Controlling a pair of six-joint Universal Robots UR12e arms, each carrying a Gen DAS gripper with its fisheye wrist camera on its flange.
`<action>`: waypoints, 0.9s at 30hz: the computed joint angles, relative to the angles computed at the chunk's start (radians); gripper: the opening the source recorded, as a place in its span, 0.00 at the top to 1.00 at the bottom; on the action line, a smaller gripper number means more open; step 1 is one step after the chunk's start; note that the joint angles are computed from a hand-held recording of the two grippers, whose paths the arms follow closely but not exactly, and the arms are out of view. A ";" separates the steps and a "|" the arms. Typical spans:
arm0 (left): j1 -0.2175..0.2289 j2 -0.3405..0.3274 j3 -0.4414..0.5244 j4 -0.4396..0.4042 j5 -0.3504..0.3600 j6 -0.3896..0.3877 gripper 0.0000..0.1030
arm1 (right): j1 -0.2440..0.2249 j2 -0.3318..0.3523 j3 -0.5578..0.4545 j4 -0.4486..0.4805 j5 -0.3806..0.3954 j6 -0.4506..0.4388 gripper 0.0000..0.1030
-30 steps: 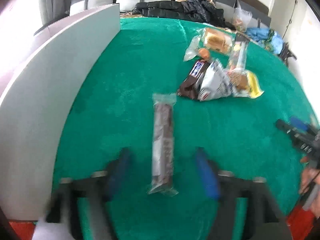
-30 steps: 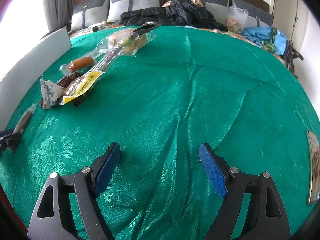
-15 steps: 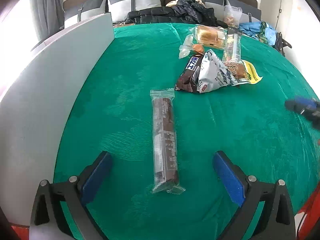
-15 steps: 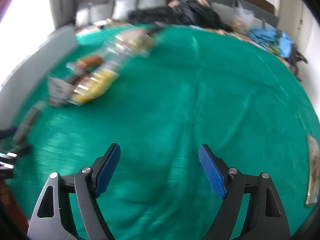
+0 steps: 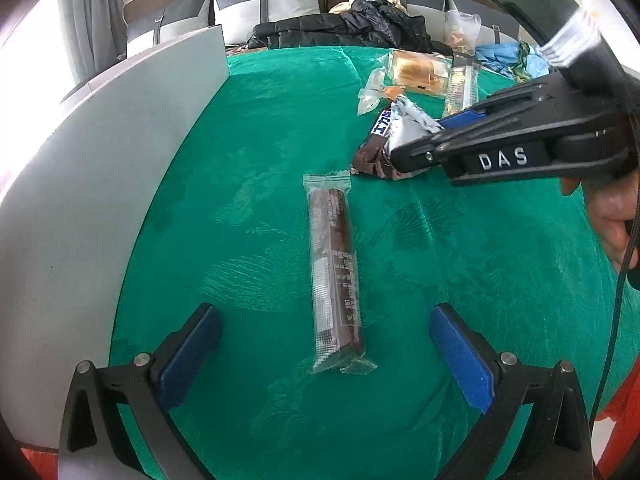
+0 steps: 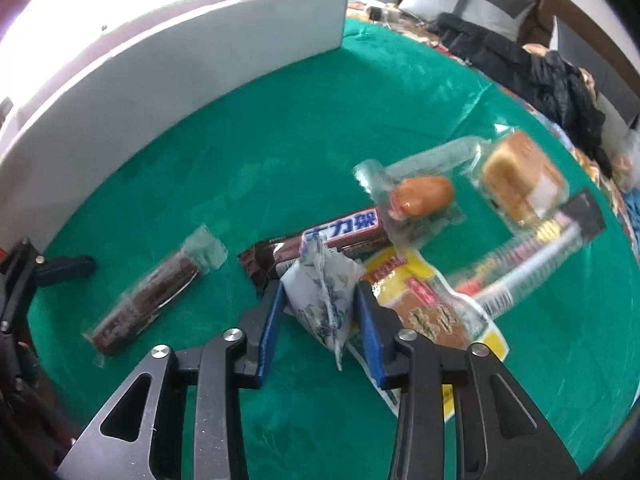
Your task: Organize snacks
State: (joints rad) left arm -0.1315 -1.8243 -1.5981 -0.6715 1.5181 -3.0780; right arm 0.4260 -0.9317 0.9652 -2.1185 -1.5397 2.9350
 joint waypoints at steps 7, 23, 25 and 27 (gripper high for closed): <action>0.000 -0.002 -0.001 0.007 0.002 -0.004 0.00 | -0.026 -0.103 0.148 -0.115 0.086 0.095 0.71; 0.003 0.001 -0.009 0.022 0.002 -0.012 0.00 | -0.068 -0.308 0.548 -0.409 -0.113 0.432 0.30; 0.002 0.001 -0.010 0.024 0.004 -0.014 0.00 | -0.067 -0.306 0.549 -0.398 -0.130 0.413 0.29; 0.001 0.001 -0.010 0.026 0.005 -0.015 0.00 | -0.062 -0.300 0.552 -0.414 -0.156 0.383 0.27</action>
